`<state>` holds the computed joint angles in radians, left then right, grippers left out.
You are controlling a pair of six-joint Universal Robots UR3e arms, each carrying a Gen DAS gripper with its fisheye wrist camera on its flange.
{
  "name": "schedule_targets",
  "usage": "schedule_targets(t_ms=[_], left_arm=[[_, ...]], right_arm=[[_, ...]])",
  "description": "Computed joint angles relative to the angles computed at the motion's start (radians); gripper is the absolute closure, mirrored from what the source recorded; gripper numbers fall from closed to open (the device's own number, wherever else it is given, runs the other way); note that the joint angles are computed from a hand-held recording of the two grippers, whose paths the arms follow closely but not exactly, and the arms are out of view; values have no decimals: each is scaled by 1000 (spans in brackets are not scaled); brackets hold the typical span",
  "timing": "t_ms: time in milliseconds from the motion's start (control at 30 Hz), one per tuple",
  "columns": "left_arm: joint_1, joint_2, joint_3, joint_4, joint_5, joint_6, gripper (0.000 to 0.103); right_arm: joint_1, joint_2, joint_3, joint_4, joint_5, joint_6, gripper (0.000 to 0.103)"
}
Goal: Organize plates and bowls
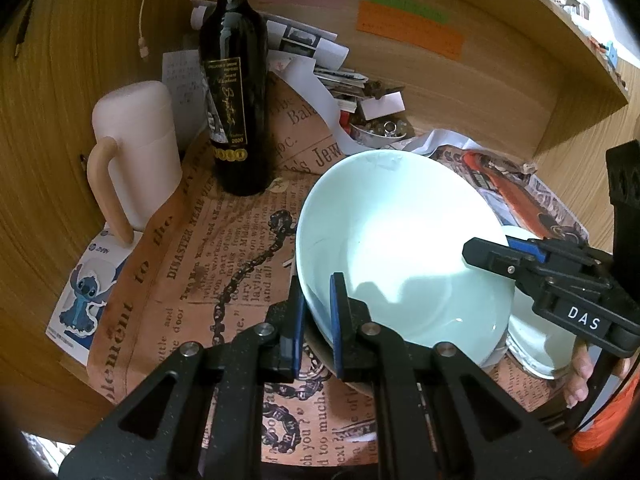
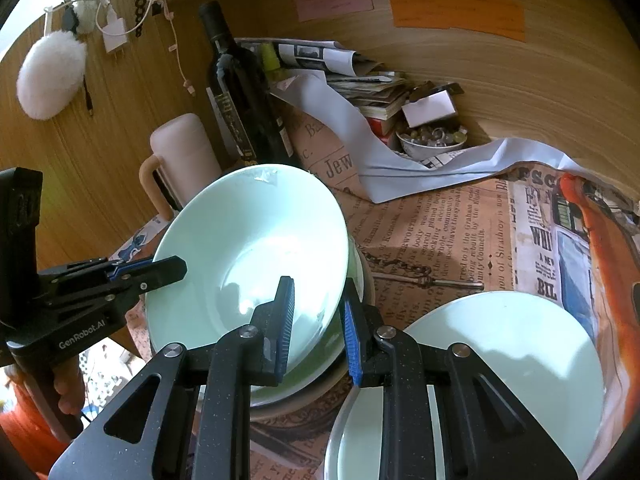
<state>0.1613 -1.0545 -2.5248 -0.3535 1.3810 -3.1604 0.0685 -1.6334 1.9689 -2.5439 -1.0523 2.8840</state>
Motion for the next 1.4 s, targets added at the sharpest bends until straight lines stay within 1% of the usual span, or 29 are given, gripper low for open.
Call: schedule_targets(t_ms=[100,200,300,467,533,567,600,700,800,833,867,900,933,967,1033,1067,1133,1200,1267,1400], left_arm=[[-33,-28,4,31,40,-6,93],[-79,-62,17,56,100,-12,93],[-92,-67,23,56,119,-16,93],[-106,-73,34,51,145,-14,92],[-126,-69,24,95,184,-18,92],[-132,-61,23,107,197,-18,90],[-127,-45,20,107,192,-14,87],[-94,-10,23,76,154,-7,87],[-52,22,13,49,115,-4,86],[-37,32,11,36,99,-3,86],[-10,55,5,11,70,2,83],[23,84,-2,-18,34,11,76],[68,124,-14,-53,-15,22,72],[99,156,-23,-78,-48,29,62],[185,250,-51,-148,-132,47,51],[214,285,-59,-178,-159,59,48],[235,319,-71,-210,-178,72,47],[242,318,-80,-217,-191,79,44],[257,316,-92,-233,-217,91,44],[260,282,-122,-204,-244,90,44]], right_arm=[[8,5,1,-14,-12,-2,82],[32,10,0,-38,-51,-7,82],[55,13,2,-64,-86,-12,80],[59,14,6,-80,-98,-16,80],[60,13,9,-85,-98,-15,80],[58,9,15,-96,-95,-15,80],[57,5,20,-104,-97,-13,80],[63,5,13,-110,-114,-11,77],[69,1,19,-123,-129,-16,72],[69,-7,28,-136,-128,-17,68],[72,-14,37,-155,-135,-14,61],[76,-17,41,-171,-143,-10,58],[79,-22,49,-194,-151,-6,53],[81,-27,54,-209,-154,-3,49],[73,-38,53,-202,-140,-5,48],[69,-42,53,-197,-137,-3,48],[61,-43,52,-188,-135,1,48],[44,-41,46,-154,-116,5,48],[26,-33,37,-108,-96,12,48],[-1,-28,34,-36,-63,23,48]])
